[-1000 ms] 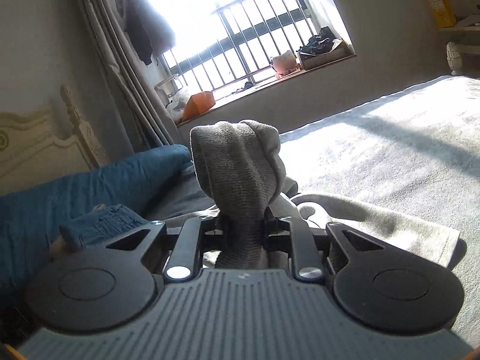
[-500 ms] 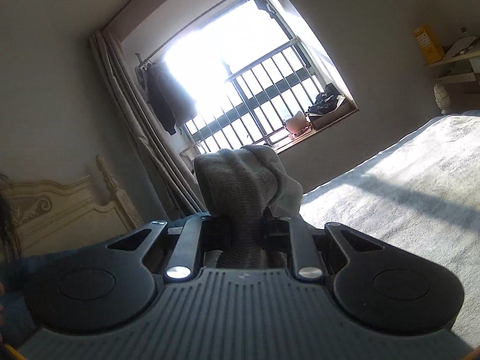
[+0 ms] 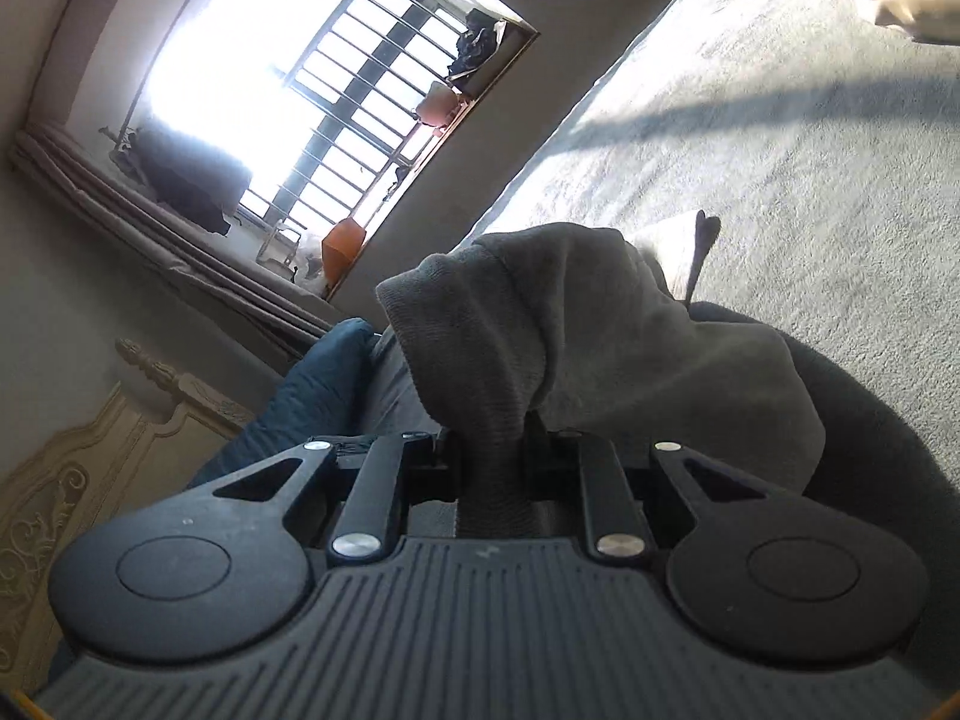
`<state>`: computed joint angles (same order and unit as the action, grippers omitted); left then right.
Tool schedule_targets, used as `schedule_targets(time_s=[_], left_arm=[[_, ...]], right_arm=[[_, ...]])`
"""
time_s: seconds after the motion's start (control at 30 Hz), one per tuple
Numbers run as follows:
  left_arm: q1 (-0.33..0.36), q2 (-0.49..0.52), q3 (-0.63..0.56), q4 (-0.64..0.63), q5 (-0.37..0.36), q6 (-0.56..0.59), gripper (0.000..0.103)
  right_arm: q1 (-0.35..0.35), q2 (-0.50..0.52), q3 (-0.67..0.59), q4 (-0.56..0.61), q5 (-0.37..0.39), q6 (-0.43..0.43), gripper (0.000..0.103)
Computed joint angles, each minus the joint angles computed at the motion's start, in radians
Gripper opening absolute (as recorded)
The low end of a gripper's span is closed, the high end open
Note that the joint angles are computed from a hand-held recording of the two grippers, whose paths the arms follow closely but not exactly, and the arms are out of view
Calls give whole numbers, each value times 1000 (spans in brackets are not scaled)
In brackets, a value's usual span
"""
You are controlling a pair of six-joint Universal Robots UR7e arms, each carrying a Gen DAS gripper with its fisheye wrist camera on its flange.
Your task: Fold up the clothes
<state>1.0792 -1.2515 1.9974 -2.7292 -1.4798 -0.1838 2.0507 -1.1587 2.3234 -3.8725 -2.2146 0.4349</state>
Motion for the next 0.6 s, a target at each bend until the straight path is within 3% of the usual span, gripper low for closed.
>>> schedule_targets(time_s=[0.17, 0.3, 0.43, 0.5, 0.6], left_arm=[[11, -16, 22, -2, -226, -73, 86], [22, 31, 10, 25, -399, -118, 87], [52, 54, 11, 5, -546, -160, 88], [63, 43, 17, -12, -564, -166, 88], [75, 4, 33, -60, -526, -167, 88]], right_arm=[[44, 15, 3, -15, -14, 31, 15], [99, 45, -24, -53, -35, 26, 15], [121, 66, -53, -39, -7, 30, 15], [126, 79, -70, -28, 12, 32, 15], [105, 114, -120, 2, 92, 45, 15]])
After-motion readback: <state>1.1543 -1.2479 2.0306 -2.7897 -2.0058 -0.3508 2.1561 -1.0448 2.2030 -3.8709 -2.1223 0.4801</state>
